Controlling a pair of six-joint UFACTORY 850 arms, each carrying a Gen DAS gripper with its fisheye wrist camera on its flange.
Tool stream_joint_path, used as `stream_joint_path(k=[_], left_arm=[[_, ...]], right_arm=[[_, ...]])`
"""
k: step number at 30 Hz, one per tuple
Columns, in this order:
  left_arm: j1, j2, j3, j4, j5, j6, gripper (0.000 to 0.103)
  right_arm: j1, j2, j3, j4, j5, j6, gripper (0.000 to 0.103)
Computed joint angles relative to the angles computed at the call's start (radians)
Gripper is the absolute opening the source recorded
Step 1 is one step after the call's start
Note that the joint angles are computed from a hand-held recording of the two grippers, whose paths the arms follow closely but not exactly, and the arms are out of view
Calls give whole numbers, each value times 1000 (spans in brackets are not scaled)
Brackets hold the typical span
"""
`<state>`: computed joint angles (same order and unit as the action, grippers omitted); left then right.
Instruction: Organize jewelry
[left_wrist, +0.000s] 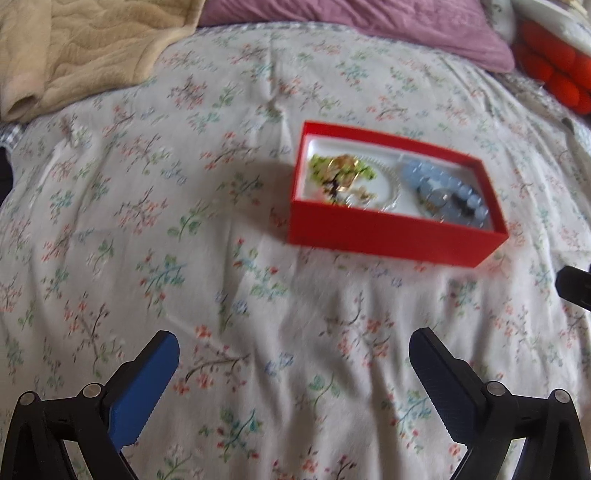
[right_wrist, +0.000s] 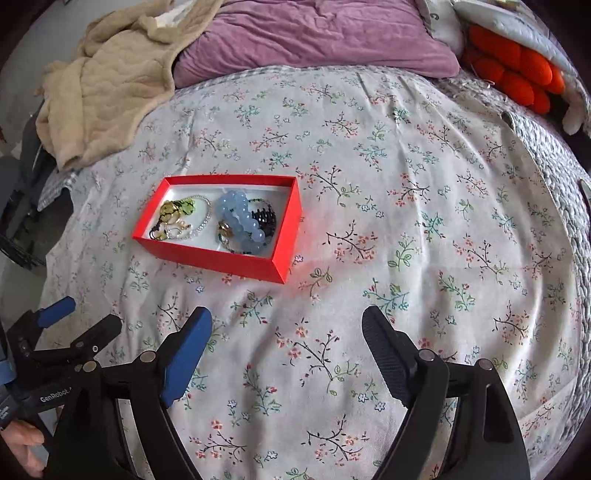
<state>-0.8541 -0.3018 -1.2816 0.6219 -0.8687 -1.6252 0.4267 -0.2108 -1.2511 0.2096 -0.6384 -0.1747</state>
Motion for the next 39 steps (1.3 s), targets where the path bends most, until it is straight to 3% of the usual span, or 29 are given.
stream_joint_path(k=[10, 39], left_arm=[[-30, -9, 6, -10, -52, -20, 102], [-29, -32, -12, -36, -53, 28, 102]], right_arm=[[62, 32, 69, -165, 36, 111, 87], [80, 5, 62, -192, 14, 133, 87]])
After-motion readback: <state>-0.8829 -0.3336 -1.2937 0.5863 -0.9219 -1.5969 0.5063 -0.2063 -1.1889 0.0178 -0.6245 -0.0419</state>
